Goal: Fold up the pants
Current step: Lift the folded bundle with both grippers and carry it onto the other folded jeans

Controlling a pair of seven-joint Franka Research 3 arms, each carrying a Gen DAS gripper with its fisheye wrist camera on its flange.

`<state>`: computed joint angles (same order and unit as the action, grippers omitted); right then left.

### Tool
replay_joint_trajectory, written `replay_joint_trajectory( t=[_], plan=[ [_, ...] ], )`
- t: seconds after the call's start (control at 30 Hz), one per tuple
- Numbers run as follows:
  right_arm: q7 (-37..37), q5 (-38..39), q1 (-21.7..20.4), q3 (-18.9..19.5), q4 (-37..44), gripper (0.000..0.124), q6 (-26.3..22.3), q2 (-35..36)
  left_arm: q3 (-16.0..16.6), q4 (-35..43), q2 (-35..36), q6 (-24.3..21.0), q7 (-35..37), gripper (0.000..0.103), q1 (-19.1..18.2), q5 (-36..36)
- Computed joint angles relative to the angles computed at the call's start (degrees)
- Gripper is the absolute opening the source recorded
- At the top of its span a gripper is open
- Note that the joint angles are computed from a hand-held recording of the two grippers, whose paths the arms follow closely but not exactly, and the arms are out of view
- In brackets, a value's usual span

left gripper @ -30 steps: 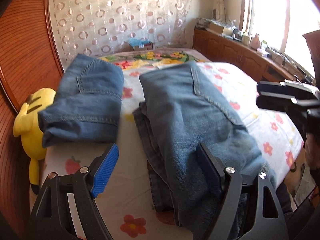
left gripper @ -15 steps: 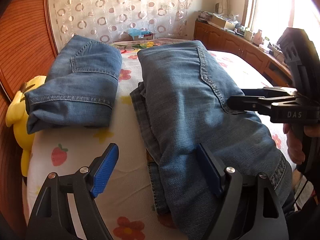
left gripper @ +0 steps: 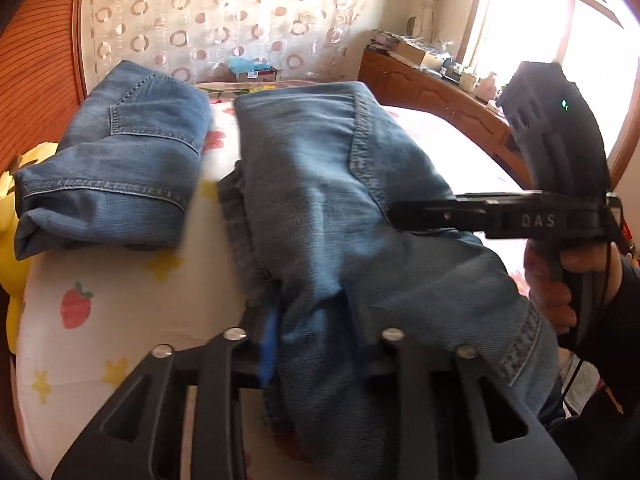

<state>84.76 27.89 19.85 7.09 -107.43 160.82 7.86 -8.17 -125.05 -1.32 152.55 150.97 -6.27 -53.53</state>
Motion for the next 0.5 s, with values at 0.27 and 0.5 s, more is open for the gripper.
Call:
replay_joint_trajectory(
  t=[0.27, 0.5],
  plan=[
    [2.65, -8.94, 2.03, -0.24, 0.73, 0.019, -0.13, -4.8, 1.58, -1.95, -4.96, -1.16, 2.65, 0.011, -1.19, -3.03],
    [2.6, -14.86, 3.0, 0.07, 9.97, 0.018, -4.41, -3.02, 4.75, -0.61, -8.2, -2.16, 5.93, 0.011, -1.98, -8.72]
  ],
)
